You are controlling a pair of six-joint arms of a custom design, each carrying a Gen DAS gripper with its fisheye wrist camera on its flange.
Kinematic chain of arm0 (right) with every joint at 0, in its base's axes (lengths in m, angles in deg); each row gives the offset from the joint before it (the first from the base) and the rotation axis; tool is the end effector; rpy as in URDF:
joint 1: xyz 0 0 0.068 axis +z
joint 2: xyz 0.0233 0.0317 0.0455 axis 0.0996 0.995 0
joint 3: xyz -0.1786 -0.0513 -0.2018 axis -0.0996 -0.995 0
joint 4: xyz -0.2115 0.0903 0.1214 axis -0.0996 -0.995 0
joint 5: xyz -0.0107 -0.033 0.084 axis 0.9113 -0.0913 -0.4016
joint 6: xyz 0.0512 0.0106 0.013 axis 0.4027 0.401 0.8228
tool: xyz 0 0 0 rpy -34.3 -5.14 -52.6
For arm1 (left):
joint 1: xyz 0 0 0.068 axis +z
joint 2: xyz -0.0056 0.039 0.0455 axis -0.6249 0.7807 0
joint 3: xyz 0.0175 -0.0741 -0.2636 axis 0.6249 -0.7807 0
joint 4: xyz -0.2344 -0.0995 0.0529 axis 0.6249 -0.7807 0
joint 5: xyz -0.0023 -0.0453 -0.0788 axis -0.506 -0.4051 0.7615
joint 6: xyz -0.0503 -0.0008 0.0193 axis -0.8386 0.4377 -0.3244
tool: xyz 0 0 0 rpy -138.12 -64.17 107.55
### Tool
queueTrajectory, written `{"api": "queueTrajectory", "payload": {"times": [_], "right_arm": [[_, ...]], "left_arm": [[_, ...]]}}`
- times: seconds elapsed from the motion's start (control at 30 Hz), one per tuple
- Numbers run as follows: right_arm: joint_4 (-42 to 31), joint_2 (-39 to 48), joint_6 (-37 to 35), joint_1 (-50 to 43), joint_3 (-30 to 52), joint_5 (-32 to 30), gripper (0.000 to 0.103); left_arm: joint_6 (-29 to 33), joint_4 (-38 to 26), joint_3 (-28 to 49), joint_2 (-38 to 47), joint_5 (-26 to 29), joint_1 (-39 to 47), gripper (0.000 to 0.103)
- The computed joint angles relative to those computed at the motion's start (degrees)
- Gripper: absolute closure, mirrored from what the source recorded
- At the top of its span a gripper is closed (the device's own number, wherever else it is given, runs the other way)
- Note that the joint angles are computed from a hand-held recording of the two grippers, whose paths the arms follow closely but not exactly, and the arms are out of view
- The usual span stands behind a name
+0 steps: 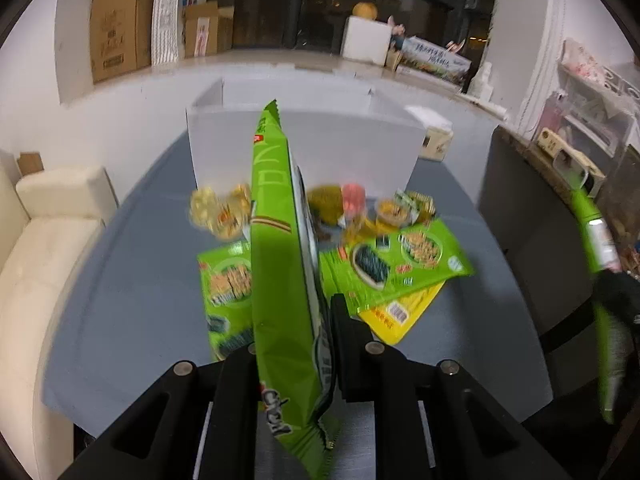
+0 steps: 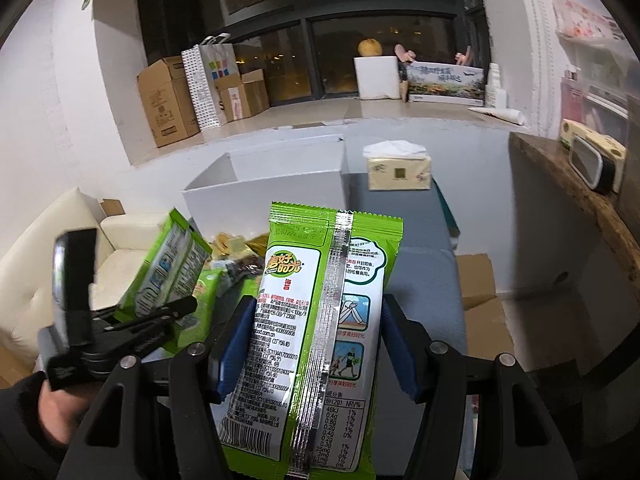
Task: Organize snacks
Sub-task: 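Carry both green packets into the white box and open both grippers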
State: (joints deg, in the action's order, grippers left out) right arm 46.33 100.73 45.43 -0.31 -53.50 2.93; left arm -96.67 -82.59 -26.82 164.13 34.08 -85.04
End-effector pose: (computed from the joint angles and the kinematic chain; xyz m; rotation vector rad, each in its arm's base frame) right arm 0.1845 -0.0055 0.2359 -0.2559 2.2326 0.3260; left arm 0.2001 -0.1872 0.1927 -0.0991 2.3784 -0.1633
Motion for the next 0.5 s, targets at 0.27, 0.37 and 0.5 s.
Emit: {"api": "queueTrajectory", "payload": {"times": [0.27, 0.37, 0.5], "right_arm": [[11.1, 17.5, 5.9, 12.7, 9.8, 6.4, 0.037], [13.8, 28.1, 9.2, 15.0, 18.5, 7.4, 0.037], [14.3, 41.2, 11.4, 17.7, 32.4, 9.3, 0.037]], "left_arm": [[13.6, 0.3, 6.3, -2.5, 9.3, 14.3, 0.086], [19.4, 1.0, 11.9, 1.7, 14.0, 20.9, 0.086], [23.8, 0.2, 21.8, 10.1, 21.7, 28.6, 0.086]]}}
